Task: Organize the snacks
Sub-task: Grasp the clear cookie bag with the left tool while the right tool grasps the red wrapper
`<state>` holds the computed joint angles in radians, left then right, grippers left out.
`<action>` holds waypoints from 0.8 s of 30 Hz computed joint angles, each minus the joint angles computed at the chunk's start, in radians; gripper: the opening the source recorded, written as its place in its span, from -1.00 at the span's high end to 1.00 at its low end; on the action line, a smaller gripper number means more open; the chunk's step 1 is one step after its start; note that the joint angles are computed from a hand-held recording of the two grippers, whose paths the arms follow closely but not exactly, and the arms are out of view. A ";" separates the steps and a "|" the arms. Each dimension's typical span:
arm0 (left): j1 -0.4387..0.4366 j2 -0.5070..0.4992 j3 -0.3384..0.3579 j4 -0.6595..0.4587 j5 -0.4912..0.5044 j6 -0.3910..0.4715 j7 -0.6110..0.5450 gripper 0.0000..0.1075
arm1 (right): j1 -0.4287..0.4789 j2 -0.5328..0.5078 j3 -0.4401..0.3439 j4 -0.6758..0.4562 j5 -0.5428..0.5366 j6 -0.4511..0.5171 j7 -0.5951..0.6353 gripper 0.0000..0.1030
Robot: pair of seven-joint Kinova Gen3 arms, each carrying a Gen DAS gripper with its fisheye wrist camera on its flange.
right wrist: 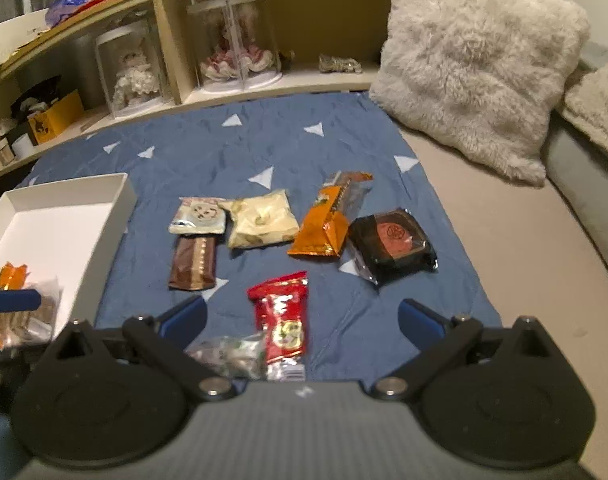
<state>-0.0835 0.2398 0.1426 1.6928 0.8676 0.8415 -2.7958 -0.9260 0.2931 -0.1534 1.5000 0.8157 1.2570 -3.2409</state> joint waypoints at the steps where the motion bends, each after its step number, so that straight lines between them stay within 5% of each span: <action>1: 0.001 0.006 0.009 0.007 0.009 -0.006 -0.034 -0.89 | 0.012 -0.004 0.002 0.012 -0.008 -0.020 0.000 -0.99; 7: 0.037 0.064 0.031 -0.008 -0.036 -0.012 -0.060 -0.62 | 0.093 -0.030 0.017 0.095 -0.034 -0.179 -0.019 -0.99; 11: 0.049 0.101 0.045 -0.031 -0.074 -0.013 -0.032 -0.39 | 0.175 -0.026 0.021 0.107 -0.142 -0.258 0.033 -0.99; 24: 0.044 0.200 0.092 -0.090 -0.079 0.010 -0.023 -0.05 | 0.227 0.005 0.025 0.094 -0.329 -0.309 0.306 -0.55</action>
<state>-0.0392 0.4396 0.2346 1.6033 0.7884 0.8513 -2.8187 -0.6990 0.2984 -0.1287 1.5935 0.4863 0.9482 -2.9350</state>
